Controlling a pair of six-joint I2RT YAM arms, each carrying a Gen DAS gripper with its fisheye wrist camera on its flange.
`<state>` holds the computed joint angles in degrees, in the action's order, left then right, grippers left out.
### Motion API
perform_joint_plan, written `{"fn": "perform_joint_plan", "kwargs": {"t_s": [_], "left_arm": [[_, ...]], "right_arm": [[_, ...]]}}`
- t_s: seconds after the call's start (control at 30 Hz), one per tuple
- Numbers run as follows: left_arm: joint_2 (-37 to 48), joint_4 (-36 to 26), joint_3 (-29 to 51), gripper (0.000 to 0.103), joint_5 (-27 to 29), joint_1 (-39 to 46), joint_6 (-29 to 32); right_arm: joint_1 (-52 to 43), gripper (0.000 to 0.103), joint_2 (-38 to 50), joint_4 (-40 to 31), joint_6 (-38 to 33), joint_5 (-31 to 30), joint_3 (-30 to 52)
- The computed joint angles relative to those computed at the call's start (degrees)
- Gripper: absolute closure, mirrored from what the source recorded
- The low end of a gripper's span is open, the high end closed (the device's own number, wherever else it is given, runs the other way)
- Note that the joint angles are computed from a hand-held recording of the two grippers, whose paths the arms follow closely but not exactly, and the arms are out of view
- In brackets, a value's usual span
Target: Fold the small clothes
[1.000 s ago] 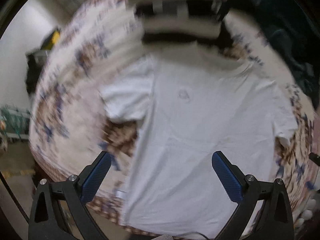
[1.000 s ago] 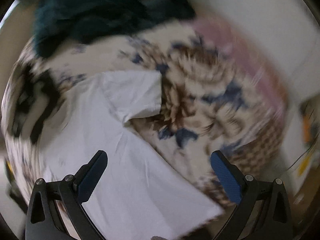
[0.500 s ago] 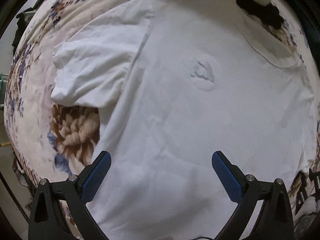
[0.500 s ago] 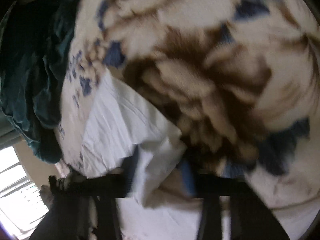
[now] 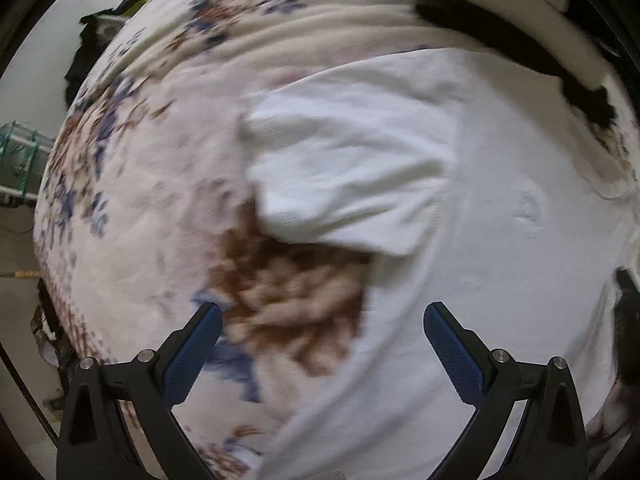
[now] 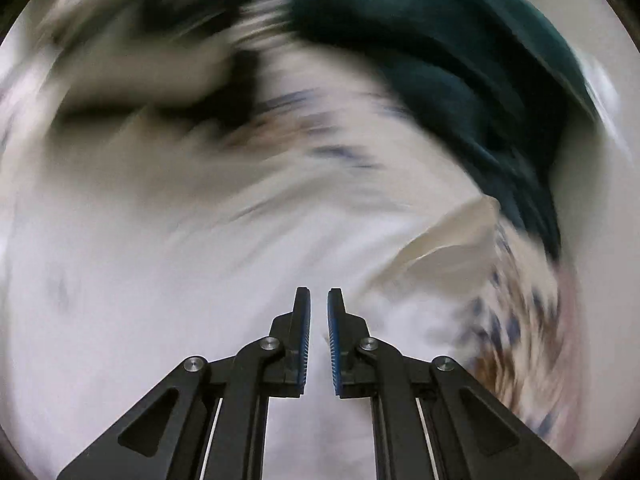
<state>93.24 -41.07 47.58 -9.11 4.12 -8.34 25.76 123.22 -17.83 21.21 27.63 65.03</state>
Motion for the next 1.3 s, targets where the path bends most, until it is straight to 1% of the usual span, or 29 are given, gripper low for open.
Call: {"fn": "perform_joint_plan", "kwargs": {"t_s": [0.03,0.07,0.1,0.13,0.17,0.23,0.27,0.33,0.37,0.47,0.5,0.53,0.57,0.6,0.67,0.7,0.73,0.8,0.83,0.87,0.9,0.93,1.0,1.03,1.07,1.13,1.2,1.27,1.3], "left_arm": [[1.6,0.3,0.7,0.000,0.1,1.0,0.2],[2.4,0.8,0.7,0.000,0.2,2.7,0.8],[4.0,1.1,1.4,0.000,0.2,3.2,0.5],[4.1,1.5,1.0,0.000,0.1,5.6,1.8],[5.5,1.5,1.9,0.000,0.1,5.2,0.7],[6.0,1.9,1.6,0.000,0.8,8.1,1.6],[6.6,1.8,1.9,0.000,1.6,9.2,1.2],[8.6,1.8,3.1,0.000,5.2,12.1,0.7],[10.1,2.4,4.0,0.000,7.8,14.0,0.4],[16.5,4.0,8.2,0.000,18.3,20.3,-1.8],[19.5,4.6,10.0,0.000,23.4,22.4,-3.9],[22.1,5.2,11.5,0.000,27.5,24.1,-5.7],[24.8,6.7,12.8,0.000,31.4,25.4,-8.6],[26.6,8.7,13.8,0.000,33.9,26.0,-10.7],[29.0,13.2,15.0,0.003,36.5,25.8,-15.0],[29.5,15.3,15.2,0.019,36.7,25.4,-17.1],[29.0,16.8,14.7,0.052,36.1,24.4,-19.0],[27.7,18.2,14.9,0.100,35.0,22.3,-20.4],[26.3,19.5,14.4,0.101,34.9,21.2,-20.3],[23.5,21.1,12.8,0.101,33.5,19.3,-20.4],[19.8,23.1,11.1,0.101,30.9,16.7,-18.7],[16.4,24.7,9.6,0.101,29.8,14.1,-17.6],[11.9,27.4,8.0,0.101,26.7,9.4,-11.8],[10.3,28.4,7.6,0.101,26.2,6.2,-10.4],[9.9,28.1,8.1,0.101,27.2,3.3,-7.9],[12.0,24.4,10.2,0.098,30.7,-3.0,-5.1],[17.3,17.1,14.5,0.098,36.6,-9.2,-1.7],[19.5,11.3,16.6,0.089,37.9,-13.0,2.9],[18.8,10.0,15.6,0.081,37.9,-13.8,4.9]], "right_arm": [[2.5,0.093,4.2,-3.2,-1.8,-1.3,4.1],[4.3,0.093,7.7,-6.5,-2.8,-4.5,8.0],[5.3,0.092,8.4,-8.2,-1.9,-6.0,8.9],[6.6,0.083,8.7,-9.2,-0.5,-7.1,9.7],[7.3,0.066,6.9,-8.9,1.2,-8.0,7.8],[7.6,0.048,2.7,-7.6,6.1,-10.3,3.6],[7.4,0.048,0.7,-7.1,8.4,-11.2,1.6],[6.0,0.048,-2.9,-6.9,11.7,-11.8,-2.3],[5.5,0.047,-4.3,-7.7,13.6,-11.0,-3.5],[2.2,0.047,-6.7,-8.3,16.2,-12.0,-6.0],[1.2,0.047,-6.8,-8.5,17.4,-12.9,-6.4],[-0.7,0.047,-9.0,-7.8,17.3,-13.8,-9.7],[-2.4,0.047,-9.2,-7.0,17.1,-14.2,-10.7],[-2.9,0.047,-9.7,-6.9,18.3,-14.5,-11.3],[-4.5,0.047,-10.5,-8.2,18.9,-15.0,-11.1],[-4.5,0.047,-11.1,-8.3,20.0,-15.0,-11.6],[-4.4,0.047,-11.5,-8.5,21.0,-15.0,-11.9],[-4.0,0.047,-12.3,-9.0,23.0,-14.8,-12.6],[-5.4,0.047,-12.9,-7.8,22.7,-15.2,-14.0],[-5.1,0.047,-13.2,-8.0,23.9,-15.4,-14.4],[-6.7,0.047,-12.9,-7.0,23.0,-15.8,-15.0],[-6.7,0.047,-13.6,-6.8,24.1,-16.2,-16.1],[-8.1,0.047,-13.2,-5.7,23.9,-16.6,-16.9],[-7.8,0.047,-13.8,-5.7,24.7,-16.6,-17.9],[-7.7,0.047,-14.4,-5.7,25.2,-16.6,-18.6],[-7.7,0.047,-15.5,-6.0,26.0,-16.3,-19.9],[-8.0,0.047,-16.3,-5.9,26.3,-16.7,-21.4],[-8.4,0.047,-17.1,-5.8,26.3,-17.1,-23.0],[-8.8,0.047,-17.6,-5.8,26.1,-17.3,-23.8]]}}
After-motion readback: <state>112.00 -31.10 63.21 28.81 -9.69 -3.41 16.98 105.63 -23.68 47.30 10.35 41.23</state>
